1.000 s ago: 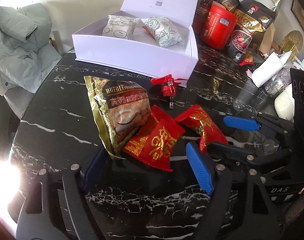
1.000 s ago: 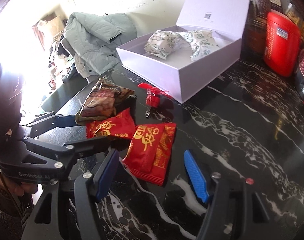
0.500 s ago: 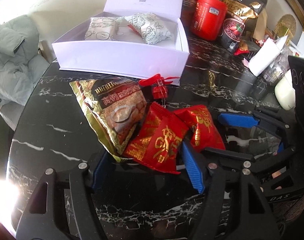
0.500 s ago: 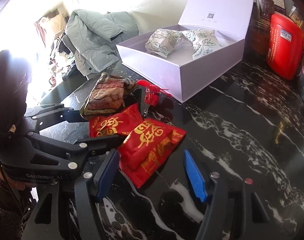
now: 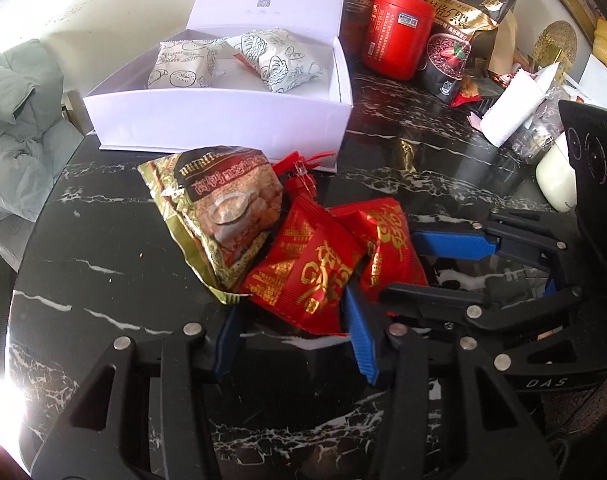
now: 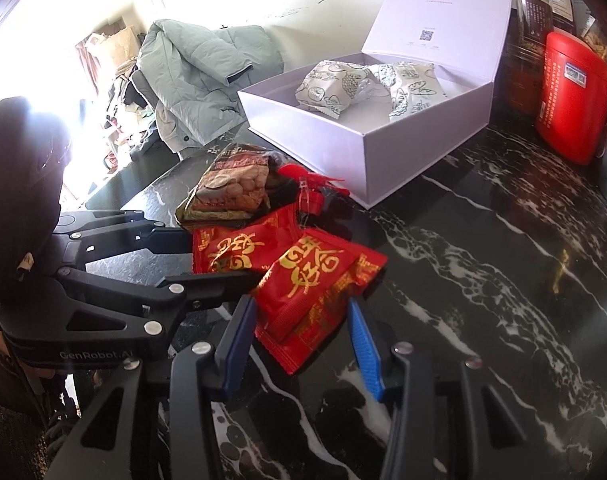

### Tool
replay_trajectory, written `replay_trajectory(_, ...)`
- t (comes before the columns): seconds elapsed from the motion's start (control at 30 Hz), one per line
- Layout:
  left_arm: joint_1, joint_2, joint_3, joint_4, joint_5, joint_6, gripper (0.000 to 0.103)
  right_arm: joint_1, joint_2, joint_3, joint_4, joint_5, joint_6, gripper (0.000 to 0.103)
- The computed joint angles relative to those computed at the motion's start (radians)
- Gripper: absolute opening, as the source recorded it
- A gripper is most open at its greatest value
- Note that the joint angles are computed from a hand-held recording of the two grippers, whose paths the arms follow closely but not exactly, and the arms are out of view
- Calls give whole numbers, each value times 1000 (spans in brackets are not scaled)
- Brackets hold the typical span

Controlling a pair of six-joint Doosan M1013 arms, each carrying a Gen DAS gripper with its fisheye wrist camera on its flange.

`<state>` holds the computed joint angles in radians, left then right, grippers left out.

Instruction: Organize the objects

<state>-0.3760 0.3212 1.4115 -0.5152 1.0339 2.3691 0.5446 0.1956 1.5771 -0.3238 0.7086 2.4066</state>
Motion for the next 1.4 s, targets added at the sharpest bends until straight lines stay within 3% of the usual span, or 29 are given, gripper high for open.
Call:
replay_trajectory(0.03, 2, -2, 2, -3, 7, 1, 36, 1, 1, -1, 10, 0, -16, 46)
replay_trajectory(0.07, 5, -4, 3, -3, 17, 0, 35, 2, 2, -4, 24, 1, -38, 46)
replay_trajectory(0.37, 32, -50, 61, -10, 22, 12, 35, 42, 8, -22, 33, 46, -118, 46)
replay_trajectory(0.57, 57, -71, 86, -48, 51, 20, 35, 74, 6, -29, -29, 81, -40, 46)
replay_trajectory(0.67, 66, -87, 101, -49, 1, 10, 36, 86, 7, -34, -87, 93, 51, 54)
replay_trajectory(0.73, 69, -91, 100, -46, -29, -6, 44, 84, 8, -36, -98, 89, 109, 67)
replay_trajectory(0.83, 84, -86, 90, -82, -41, -11, 62, 70, 4, -32, -87, 59, 204, 74)
replay_trajectory(0.93, 90, -75, 75, -105, -52, -9, 64, 61, 18, -49, -101, 90, 301, 76)
replay_trajectory(1.07, 83, -60, 54, -80, -43, 0, 65, 52, 45, -80, -96, 171, 325, 76)
replay_trajectory(1.23, 74, -55, 50, -101, -51, 34, 65, 44, 33, -61, -78, 154, 296, 72)
replay_trajectory(1.4, 63, -37, 33, -145, -4, 78, 65, 35, 10, -35, -53, 149, 268, 70)
